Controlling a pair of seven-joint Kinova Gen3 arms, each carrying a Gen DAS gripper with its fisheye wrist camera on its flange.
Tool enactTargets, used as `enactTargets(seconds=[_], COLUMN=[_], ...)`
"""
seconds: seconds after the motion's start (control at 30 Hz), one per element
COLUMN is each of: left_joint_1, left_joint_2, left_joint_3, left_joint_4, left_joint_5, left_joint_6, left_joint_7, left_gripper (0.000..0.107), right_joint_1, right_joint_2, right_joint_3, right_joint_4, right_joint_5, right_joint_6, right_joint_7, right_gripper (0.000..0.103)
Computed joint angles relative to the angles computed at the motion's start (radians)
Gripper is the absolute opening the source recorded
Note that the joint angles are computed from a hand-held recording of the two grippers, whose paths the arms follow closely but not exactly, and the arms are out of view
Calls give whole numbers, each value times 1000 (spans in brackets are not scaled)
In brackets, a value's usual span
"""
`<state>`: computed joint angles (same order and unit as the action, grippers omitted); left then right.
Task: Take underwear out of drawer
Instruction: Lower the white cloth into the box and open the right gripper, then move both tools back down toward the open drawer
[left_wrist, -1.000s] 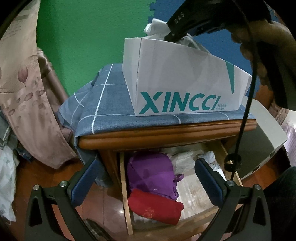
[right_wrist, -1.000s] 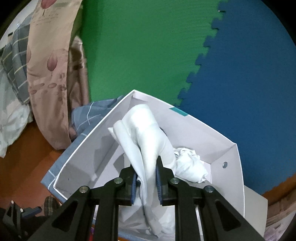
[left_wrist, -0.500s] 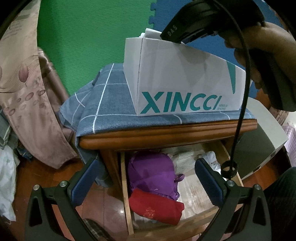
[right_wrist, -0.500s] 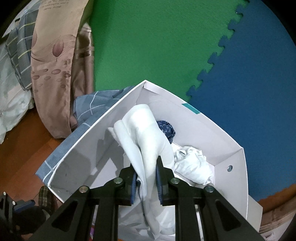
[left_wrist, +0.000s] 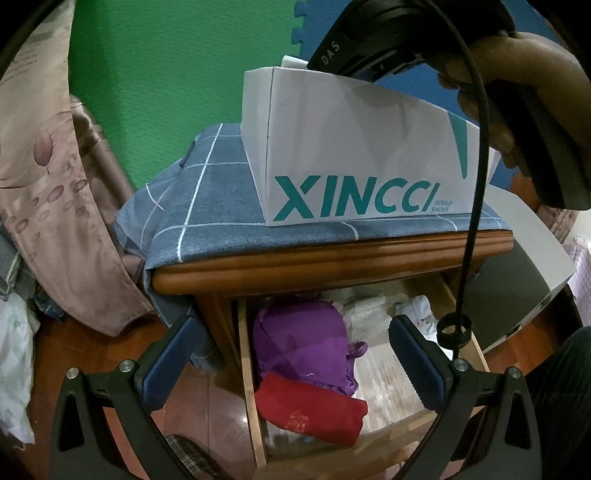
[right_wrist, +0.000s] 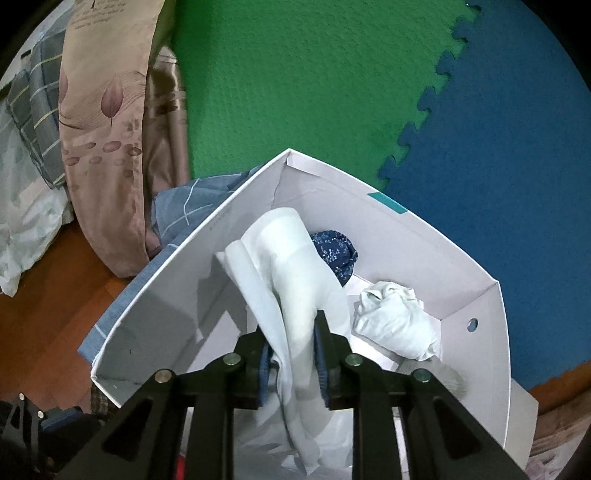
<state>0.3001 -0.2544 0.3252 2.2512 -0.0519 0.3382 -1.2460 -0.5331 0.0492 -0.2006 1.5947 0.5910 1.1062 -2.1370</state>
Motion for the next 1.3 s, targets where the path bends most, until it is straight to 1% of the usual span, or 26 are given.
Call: enactTargets(seconds=[0.07, 0.1, 0.2, 0.23, 0.27, 0.3, 0.37, 0.47, 0.5, 0.53, 0.6, 0.63, 0.73, 0.8, 0.83, 0.9, 0.93, 0.97, 1.0, 1.03, 1.07, 1.1, 1.13, 1.17, 1.27, 1.3], left_joint_1=[-1, 1, 5, 7, 9, 11, 7, 10, 10, 11, 13, 12, 16, 13, 10, 2, 8, 2, 3, 11, 29, 37, 63, 107, 245, 291], left_joint_2=[2, 3, 4, 5, 5, 5, 5, 7, 7, 7, 10, 12, 17, 20, 21, 22, 23, 22, 20, 18, 13, 10, 11, 13, 29, 38], left_joint_3=[1, 1, -3, -5, -9, -10, -7, -10, -9, -11, -11, -9, -9, -3, 3, 14, 6, 16, 15, 8, -13, -26, -53, -98, -230, -273], left_joint_4=[-2, -2, -1, -2, -2, -2, -2, -5, -3, -4, -4, -5, -5, -5, -3, 0, 2, 3, 5, 10, 16, 21, 24, 28, 32, 28], left_joint_5=[0, 1, 2, 3, 5, 6, 3, 6, 6, 6, 5, 3, 1, -6, -11, -22, -20, -27, -28, -24, -9, 21, 40, 69, 180, 218], left_joint_6=[3, 3, 2, 3, 4, 4, 4, 7, 7, 8, 9, 10, 11, 10, 9, 5, 4, 3, 0, -8, -18, -26, -34, -40, -53, -49], left_joint_7=[3, 4, 1, -1, -4, -5, -3, -5, -5, -7, -10, -10, -15, -12, -8, 3, -2, 7, 8, 3, -17, -53, -80, -121, -243, -283], left_gripper=[102, 102, 102, 102, 102, 102, 102, 102, 102, 102, 102, 102, 102, 102, 102, 102, 102, 102, 102, 102, 102, 102, 102, 102, 102, 102], right_joint_1=[26, 64, 196, 222, 233, 228, 176, 62, 45, 42, 0, -43, -171, -251, -297, -383, -406, -410, -397, -373, -339, -311, -289, -280, -210, -211], right_joint_2=[-2, -2, -1, 1, 2, 2, -2, -9, -9, -10, -15, -18, -29, -44, -59, -120, -166, -212, -259, -305, -351, -398, -444, -490, -629, -675], right_joint_3=[-15, -42, -175, -204, -214, -206, -144, -19, 6, 16, 70, 117, 256, 348, 388, 436, 435, 416, 384, 338, 291, 245, 199, 154, 22, 1], right_joint_4=[1, -1, 0, -1, -4, -6, -4, -2, -3, -3, 2, 6, 13, 12, 22, 48, 72, 100, 119, 131, 133, 149, 175, 206, 304, 335], right_joint_5=[-18, -36, -36, -33, -37, -43, -57, -76, -88, -95, -106, -106, -126, -160, -157, -102, -62, -21, 14, 37, 45, 67, 104, 145, 190, 186], right_joint_6=[-7, -12, -16, -14, -10, -10, -13, -16, -16, -16, -20, -22, -27, -33, -45, -71, -97, -126, -139, -136, -116, -100, -85, -60, 62, 94], right_joint_7=[-7, -6, -20, -23, -22, -17, -7, 2, 5, 0, -6, -8, 19, 49, 47, 19, -16, -51, -92, -116, -155, -179, -210, -243, -312, -325], right_gripper=[23, 23, 24, 25, 25, 25, 28, 31, 32, 34, 44, 46, 46, 46, 46, 46, 46, 46, 47, 51, 58, 61, 67, 68, 70, 71])
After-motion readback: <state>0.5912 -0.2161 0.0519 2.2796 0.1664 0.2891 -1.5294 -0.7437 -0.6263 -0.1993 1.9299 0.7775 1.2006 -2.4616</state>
